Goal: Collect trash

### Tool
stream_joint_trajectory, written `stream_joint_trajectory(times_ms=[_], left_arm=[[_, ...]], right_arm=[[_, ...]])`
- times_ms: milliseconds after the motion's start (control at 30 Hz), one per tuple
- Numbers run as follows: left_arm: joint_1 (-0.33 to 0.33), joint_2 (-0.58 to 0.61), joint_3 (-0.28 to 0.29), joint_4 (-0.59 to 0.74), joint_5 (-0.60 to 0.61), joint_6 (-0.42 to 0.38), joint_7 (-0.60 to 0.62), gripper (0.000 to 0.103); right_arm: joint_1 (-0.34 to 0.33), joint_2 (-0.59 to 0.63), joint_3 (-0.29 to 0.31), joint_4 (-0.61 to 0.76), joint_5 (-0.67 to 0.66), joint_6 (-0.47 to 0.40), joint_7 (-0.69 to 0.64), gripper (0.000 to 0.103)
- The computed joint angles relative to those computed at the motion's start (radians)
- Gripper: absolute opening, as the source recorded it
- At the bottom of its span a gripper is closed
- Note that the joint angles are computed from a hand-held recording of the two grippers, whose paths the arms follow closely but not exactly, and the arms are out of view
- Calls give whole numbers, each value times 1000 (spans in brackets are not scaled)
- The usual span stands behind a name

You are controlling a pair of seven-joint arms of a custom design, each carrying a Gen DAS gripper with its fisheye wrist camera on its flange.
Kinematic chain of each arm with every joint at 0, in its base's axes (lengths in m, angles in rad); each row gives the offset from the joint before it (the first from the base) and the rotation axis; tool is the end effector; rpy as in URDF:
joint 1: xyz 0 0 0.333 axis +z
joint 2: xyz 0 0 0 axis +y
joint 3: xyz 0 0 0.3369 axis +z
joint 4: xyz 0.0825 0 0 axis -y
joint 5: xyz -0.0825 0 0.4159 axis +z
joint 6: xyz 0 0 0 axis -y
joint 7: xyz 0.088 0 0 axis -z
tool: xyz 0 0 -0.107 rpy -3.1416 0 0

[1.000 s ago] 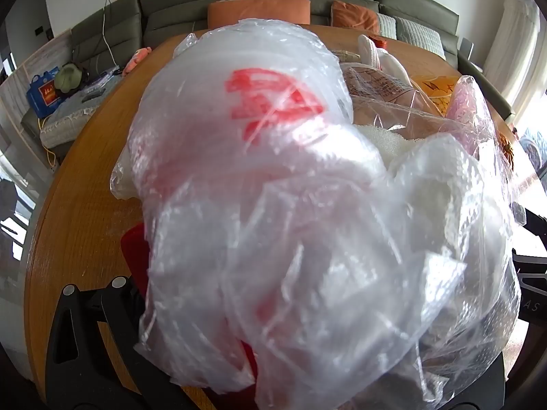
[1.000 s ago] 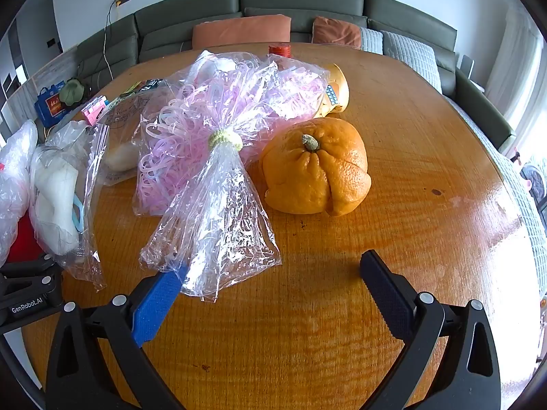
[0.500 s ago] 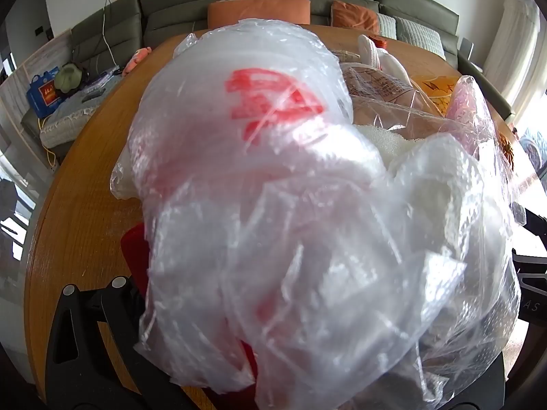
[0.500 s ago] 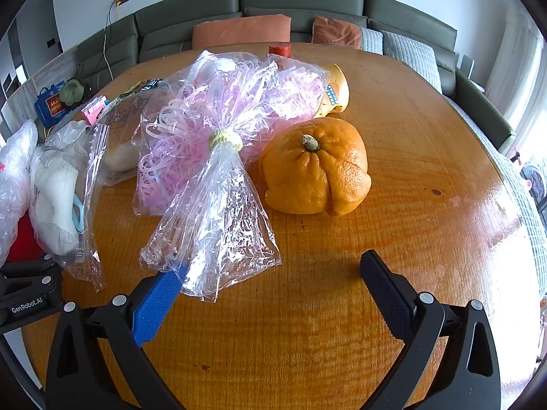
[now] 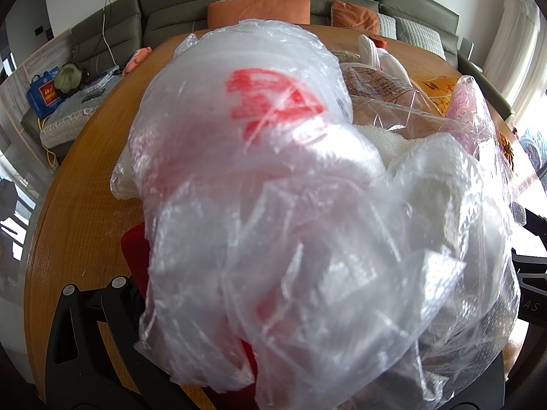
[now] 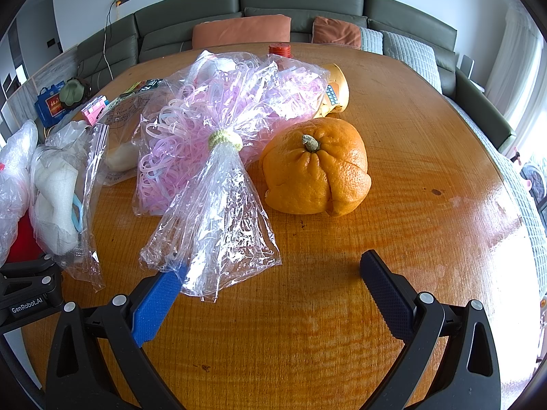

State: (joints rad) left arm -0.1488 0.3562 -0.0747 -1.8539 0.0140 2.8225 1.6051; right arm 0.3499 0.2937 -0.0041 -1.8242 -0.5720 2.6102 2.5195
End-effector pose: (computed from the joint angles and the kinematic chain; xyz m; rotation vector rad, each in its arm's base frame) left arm 0.6945 -0.1533 0.4017 -1.6394 2.1255 -0.6689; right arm 0.6554 0.2488 0.4300 -1.7042 2.0357 -0.6380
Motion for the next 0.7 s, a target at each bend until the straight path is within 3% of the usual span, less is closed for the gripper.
stream_joint_trajectory(times_ms=[700], left_arm=[[0,-1,0,-1,-1,0,0,98]], right_arm=[[9,10,-2,13,-5,-8,12,101]])
